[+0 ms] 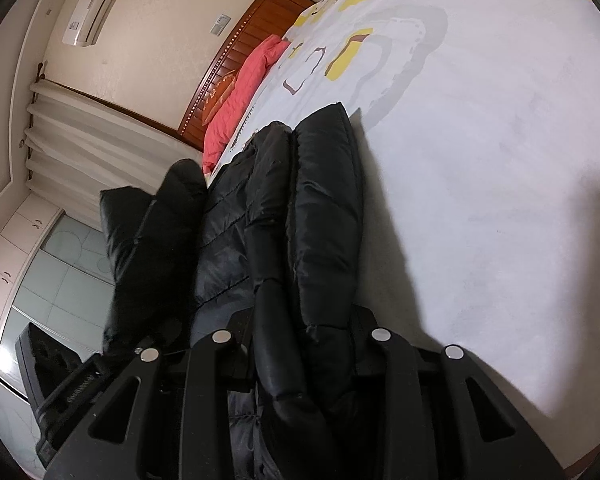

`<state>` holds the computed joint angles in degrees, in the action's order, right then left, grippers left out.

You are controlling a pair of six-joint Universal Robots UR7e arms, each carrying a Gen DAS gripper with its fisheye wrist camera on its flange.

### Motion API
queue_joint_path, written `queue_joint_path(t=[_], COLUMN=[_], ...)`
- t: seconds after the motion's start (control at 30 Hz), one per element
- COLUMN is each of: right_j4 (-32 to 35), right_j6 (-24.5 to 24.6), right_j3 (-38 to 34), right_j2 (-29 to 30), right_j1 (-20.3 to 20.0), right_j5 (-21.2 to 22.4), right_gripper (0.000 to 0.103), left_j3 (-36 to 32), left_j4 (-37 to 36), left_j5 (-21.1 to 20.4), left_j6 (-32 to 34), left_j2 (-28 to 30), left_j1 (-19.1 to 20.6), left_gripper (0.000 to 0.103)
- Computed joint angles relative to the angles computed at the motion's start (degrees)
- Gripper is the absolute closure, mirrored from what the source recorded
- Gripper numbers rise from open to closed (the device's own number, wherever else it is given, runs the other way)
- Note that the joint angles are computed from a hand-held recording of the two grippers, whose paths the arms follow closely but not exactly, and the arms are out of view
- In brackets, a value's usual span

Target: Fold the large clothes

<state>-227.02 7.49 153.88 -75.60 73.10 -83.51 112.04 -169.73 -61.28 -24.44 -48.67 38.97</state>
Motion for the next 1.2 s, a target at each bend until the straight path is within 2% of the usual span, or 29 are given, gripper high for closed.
queue_joint_path(t=[0.3,0.7,0.8,1.0,1.1,1.2], right_j4=[0.18,1.96,3.08,3.98,3.32,3.5], right_j6=[-0.4,0.49,0.8,1.58,2.02,2.84], right_j3=[0.3,0.21,0.09,0.68,1.39,2.22], right_j2=[-0.54,-1.83,-2.73,-4.77,-5.37,-6.75], right_j1=[0.23,1.71,2.87,5.75,6.45,6.88], right_j5=[-0.7,-2.75,-4.67,-9.59,-11.31,-12.58], right_gripper=[0.074,0.073,0.069,0.052,0.051,0.05], left_j3=[-0.66,0.25,0.18,0.88,1.22,1.77], left_j4=[-1.4,-1.77,-0.7,0.4,1.15,0.51], left_j5=[-1.02,1.13,2.48,4.0,4.84,3.64], left_j6=[3.02,4.04,4.33,4.4,4.17,3.91], left_j2=[0.83,0.93,0.78,-0.5,-1.23,-2.19], left_j1=[0.82,-0.54,-1.53,-3.35,-4.54,-5.4], left_gripper=[0.078,0.078,0.078,0.075,0.068,0.044])
